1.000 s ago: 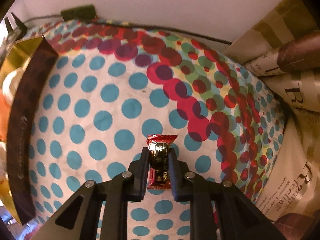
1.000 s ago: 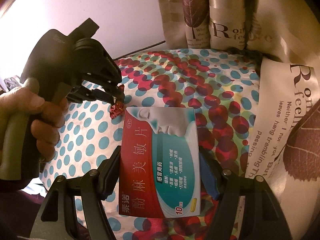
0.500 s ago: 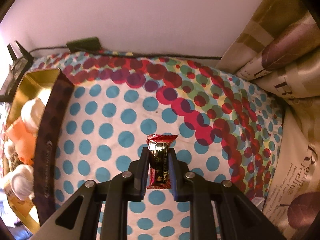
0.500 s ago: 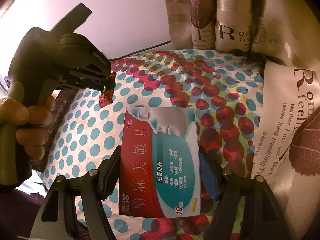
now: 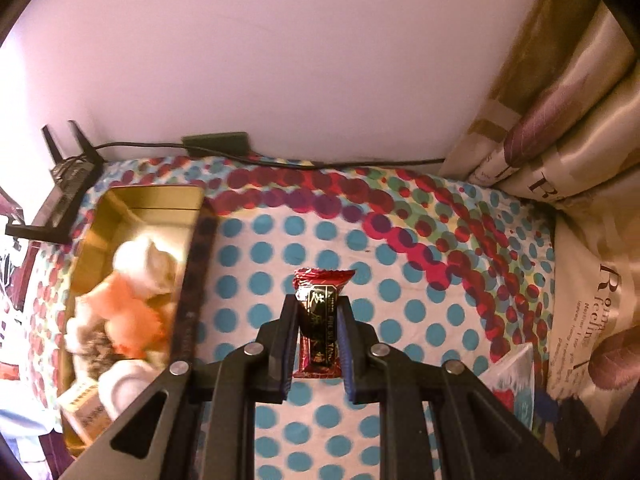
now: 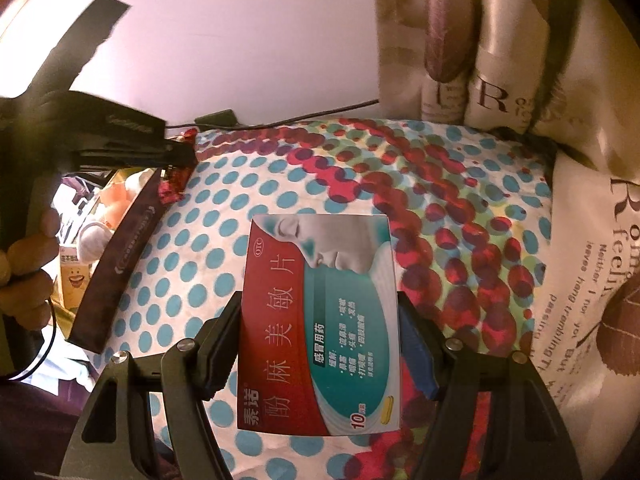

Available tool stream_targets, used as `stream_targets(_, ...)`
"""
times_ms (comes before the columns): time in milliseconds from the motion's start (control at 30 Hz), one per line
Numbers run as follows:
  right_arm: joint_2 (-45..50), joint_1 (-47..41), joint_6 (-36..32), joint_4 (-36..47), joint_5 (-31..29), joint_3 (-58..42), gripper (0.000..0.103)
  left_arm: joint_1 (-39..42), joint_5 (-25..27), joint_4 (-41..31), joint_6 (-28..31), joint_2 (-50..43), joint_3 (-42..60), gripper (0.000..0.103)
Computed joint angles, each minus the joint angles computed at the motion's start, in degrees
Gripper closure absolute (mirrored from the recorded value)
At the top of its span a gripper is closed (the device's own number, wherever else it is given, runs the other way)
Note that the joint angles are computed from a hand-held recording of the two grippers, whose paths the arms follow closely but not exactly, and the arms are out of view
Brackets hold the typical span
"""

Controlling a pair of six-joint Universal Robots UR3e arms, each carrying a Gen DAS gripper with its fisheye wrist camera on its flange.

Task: Organize objects
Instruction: 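Lift the candy bar with the left tool while the right carries the box toward the tray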

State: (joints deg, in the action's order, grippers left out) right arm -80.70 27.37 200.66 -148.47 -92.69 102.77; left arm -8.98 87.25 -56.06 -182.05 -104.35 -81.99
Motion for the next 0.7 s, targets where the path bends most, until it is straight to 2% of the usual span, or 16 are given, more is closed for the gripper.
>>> stream_targets(267, 3.80, 2.89, 0.36, 1.08, -0.79, -6.06, 0.035, 14.66, -4.50, -2.15, 8.45, 11.80, -8.26, 0.085)
stream_targets(433, 7.94, 4.76, -0.48, 2.08, -0.20, -11.76, 0.035, 23.02, -5.35, -2.11, 11.28, 16.11, -12.62, 0.085)
stream_targets(533, 10.99, 6.12, -0.96, 2.75, 0.21, -15.75, 0.035, 27.81, -8.03, -3.77, 13.67, 18.18, -14.60, 0.085)
stream_targets(700, 16.73, 8.71, -1.85, 5.20, 0.84, -24.25, 0.035, 31.35, -8.99, -5.56, 17.21, 18.47, -16.24, 0.085)
